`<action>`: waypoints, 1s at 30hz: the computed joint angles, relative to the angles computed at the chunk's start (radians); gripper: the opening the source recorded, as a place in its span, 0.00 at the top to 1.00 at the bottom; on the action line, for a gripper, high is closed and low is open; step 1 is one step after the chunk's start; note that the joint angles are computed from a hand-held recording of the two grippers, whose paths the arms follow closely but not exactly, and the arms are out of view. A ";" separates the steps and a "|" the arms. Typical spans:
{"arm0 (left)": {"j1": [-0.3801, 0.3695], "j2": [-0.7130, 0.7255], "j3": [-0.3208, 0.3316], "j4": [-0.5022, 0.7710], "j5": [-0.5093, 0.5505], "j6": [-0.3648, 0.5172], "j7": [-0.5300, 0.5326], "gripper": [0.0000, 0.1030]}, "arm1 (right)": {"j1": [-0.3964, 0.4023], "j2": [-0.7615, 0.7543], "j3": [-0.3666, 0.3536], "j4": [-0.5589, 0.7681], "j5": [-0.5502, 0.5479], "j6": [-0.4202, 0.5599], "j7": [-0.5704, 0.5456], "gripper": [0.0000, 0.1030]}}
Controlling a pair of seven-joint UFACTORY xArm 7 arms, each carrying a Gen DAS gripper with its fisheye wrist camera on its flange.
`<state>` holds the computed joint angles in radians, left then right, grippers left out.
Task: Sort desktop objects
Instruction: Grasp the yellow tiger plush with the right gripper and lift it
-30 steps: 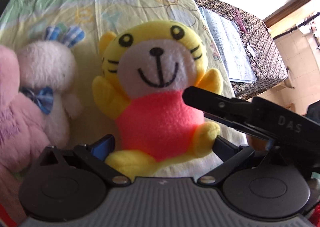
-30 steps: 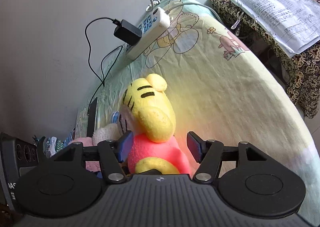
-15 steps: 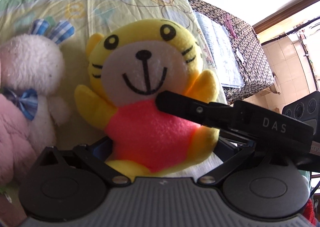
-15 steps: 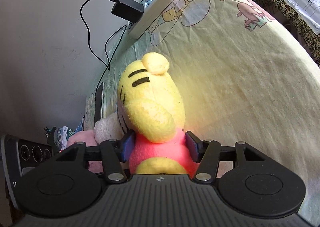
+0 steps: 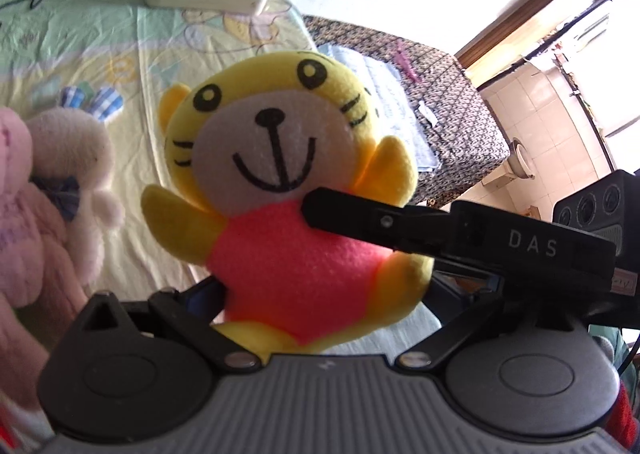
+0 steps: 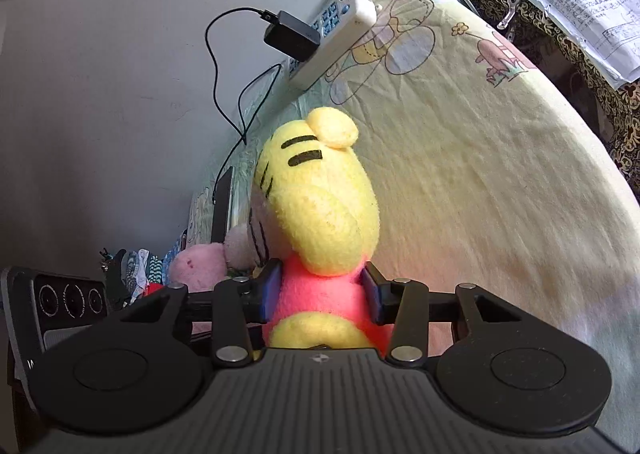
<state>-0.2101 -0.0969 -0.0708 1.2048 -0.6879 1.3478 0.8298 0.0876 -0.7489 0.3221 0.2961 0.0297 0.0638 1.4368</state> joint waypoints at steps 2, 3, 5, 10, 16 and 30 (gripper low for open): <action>0.003 -0.043 0.007 -0.026 -0.015 -0.005 0.020 0.03 | -0.017 -0.043 0.037 0.014 -0.008 0.039 0.021 0.56; 0.008 -0.062 0.018 -0.032 -0.018 0.002 0.033 0.03 | -0.026 -0.059 0.056 0.024 -0.014 0.055 0.033 0.56; 0.019 -0.103 0.041 -0.051 -0.024 0.010 0.062 0.03 | -0.042 -0.082 0.089 0.046 -0.031 0.080 0.058 0.56; 0.054 -0.160 0.101 -0.059 -0.046 0.028 0.110 0.03 | -0.078 -0.084 0.163 0.123 -0.087 0.107 0.102 0.56; 0.115 -0.160 0.177 -0.007 -0.081 0.068 0.165 0.03 | -0.152 -0.002 0.248 0.256 -0.170 0.087 0.116 0.56; 0.378 0.134 0.257 0.349 -0.142 0.244 0.327 0.03 | -0.721 0.300 0.821 0.722 -0.399 0.050 0.291 0.56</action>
<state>0.1678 0.0375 0.1858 1.5539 -0.8301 1.5919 1.1564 -0.6331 -0.4491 1.1430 1.0182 -0.3690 0.1135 1.7278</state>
